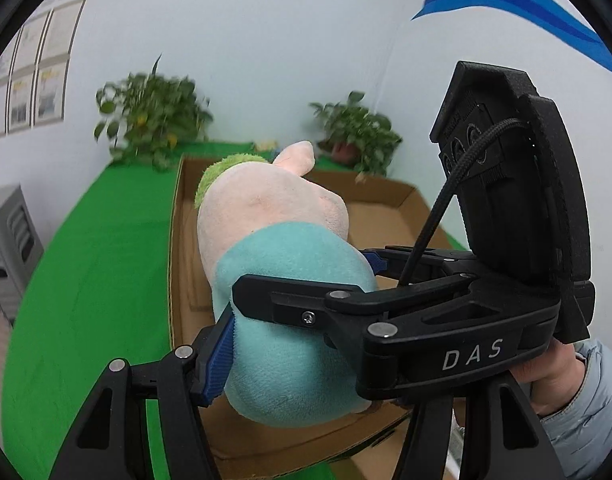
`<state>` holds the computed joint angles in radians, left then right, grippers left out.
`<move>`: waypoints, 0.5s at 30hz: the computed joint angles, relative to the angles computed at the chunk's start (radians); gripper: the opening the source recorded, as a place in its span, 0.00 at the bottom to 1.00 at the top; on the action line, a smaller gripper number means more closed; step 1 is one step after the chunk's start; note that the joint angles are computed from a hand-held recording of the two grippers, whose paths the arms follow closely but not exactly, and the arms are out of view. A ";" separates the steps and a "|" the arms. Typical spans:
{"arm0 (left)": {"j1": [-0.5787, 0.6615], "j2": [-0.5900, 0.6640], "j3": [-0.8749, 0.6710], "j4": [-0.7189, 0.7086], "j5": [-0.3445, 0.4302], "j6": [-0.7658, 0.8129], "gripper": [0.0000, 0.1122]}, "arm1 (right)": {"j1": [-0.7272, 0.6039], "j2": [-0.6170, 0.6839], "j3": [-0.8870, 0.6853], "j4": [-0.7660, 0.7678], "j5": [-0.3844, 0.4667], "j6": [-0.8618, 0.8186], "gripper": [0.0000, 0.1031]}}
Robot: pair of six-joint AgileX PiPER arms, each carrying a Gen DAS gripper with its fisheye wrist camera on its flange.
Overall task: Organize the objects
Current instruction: 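Carry the plush pig with the left gripper into the cardboard tray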
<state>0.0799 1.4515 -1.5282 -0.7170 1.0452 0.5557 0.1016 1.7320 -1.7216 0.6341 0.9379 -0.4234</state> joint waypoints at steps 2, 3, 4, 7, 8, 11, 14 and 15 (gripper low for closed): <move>0.029 -0.018 0.109 -0.030 -0.023 0.061 0.52 | 0.006 0.024 0.028 0.008 -0.016 -0.010 0.79; 0.046 -0.004 0.148 -0.044 -0.036 0.095 0.52 | 0.011 0.035 0.041 0.007 -0.023 -0.009 0.79; 0.051 -0.011 0.189 -0.050 -0.047 0.113 0.52 | 0.011 0.047 0.042 0.006 -0.022 -0.007 0.79; 0.064 0.012 0.211 -0.036 -0.040 0.116 0.53 | 0.028 0.089 0.003 -0.027 -0.003 0.035 0.79; 0.065 0.021 0.214 -0.028 -0.039 0.110 0.54 | 0.027 0.094 0.000 -0.032 0.007 0.041 0.79; 0.068 0.029 0.258 -0.003 -0.081 0.120 0.56 | 0.038 0.107 -0.021 -0.058 0.028 0.080 0.79; 0.084 0.039 0.289 -0.009 -0.118 0.161 0.58 | 0.057 0.108 -0.013 -0.078 0.007 0.093 0.79; 0.088 0.033 0.299 -0.004 -0.129 0.165 0.60 | 0.061 0.105 -0.008 -0.079 0.003 0.094 0.79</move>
<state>0.1681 1.4845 -1.2297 -0.7206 0.9162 0.7211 0.1624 1.8370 -1.7295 0.5552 0.9408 -0.3295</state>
